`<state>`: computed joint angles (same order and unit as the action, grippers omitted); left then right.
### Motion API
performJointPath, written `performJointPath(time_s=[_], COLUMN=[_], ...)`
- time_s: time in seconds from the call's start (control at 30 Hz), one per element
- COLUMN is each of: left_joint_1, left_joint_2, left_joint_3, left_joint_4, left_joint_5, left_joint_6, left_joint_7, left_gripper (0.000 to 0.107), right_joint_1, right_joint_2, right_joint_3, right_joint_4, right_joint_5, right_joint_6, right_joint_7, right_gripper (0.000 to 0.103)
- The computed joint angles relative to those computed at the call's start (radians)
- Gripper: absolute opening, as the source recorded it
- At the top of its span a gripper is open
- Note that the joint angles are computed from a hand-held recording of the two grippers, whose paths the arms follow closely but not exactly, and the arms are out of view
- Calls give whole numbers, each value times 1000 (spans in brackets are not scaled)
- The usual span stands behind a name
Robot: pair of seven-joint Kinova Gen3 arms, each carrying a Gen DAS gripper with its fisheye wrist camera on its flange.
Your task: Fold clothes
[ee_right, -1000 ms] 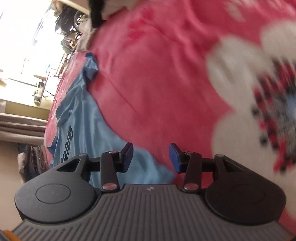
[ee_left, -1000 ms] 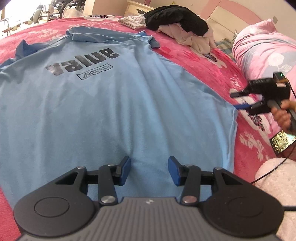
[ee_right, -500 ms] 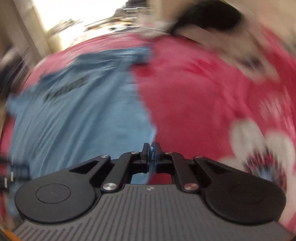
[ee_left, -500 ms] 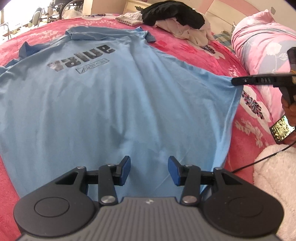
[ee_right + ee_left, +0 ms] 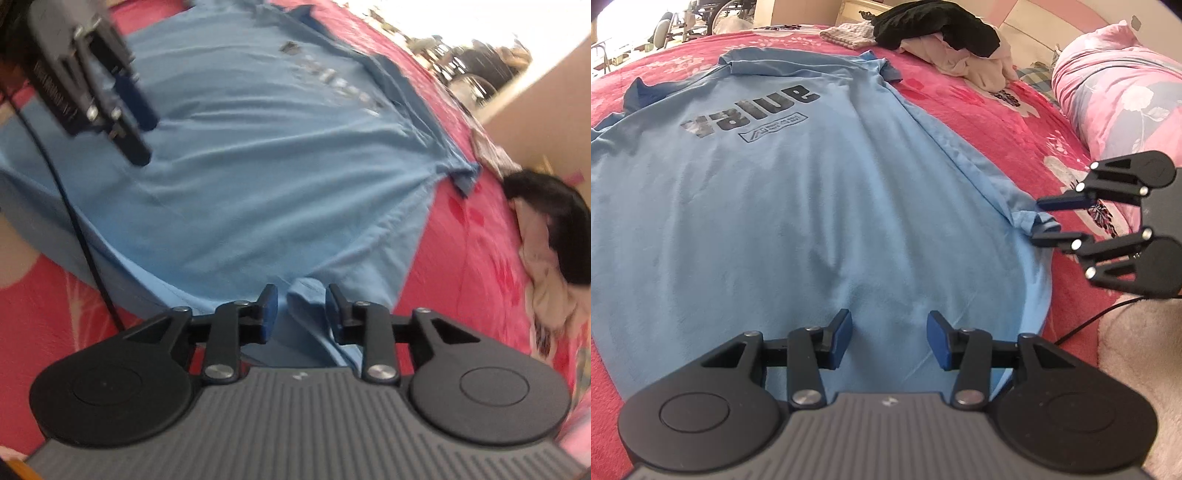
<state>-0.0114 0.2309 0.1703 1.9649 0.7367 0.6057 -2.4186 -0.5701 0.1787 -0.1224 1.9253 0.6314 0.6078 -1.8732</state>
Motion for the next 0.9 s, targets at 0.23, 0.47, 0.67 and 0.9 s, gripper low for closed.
performJointPath(time_s=[0.23, 0.47, 0.67, 0.9], left_joint_1=[2, 2, 0, 2], left_joint_2=[2, 2, 8, 8], left_joint_3=[2, 2, 3, 9], left_joint_4=[3, 2, -4, 1], left_joint_5=[7, 2, 2, 3], left_joint_6=[-8, -7, -5, -18], left_joint_7=[5, 3, 2, -1], left_gripper=[47, 47, 48, 49], right_joint_1=[86, 87, 58, 23], right_joint_2=[7, 30, 14, 42], right_joint_3=[15, 27, 35, 53], right_joint_4=[-10, -22, -7, -3], right_joint_5=[-164, -210, -140, -31], right_joint_6=[-49, -54, -27, -22], right_joint_7=[-9, 33, 5, -106], right_gripper=[35, 33, 32, 21])
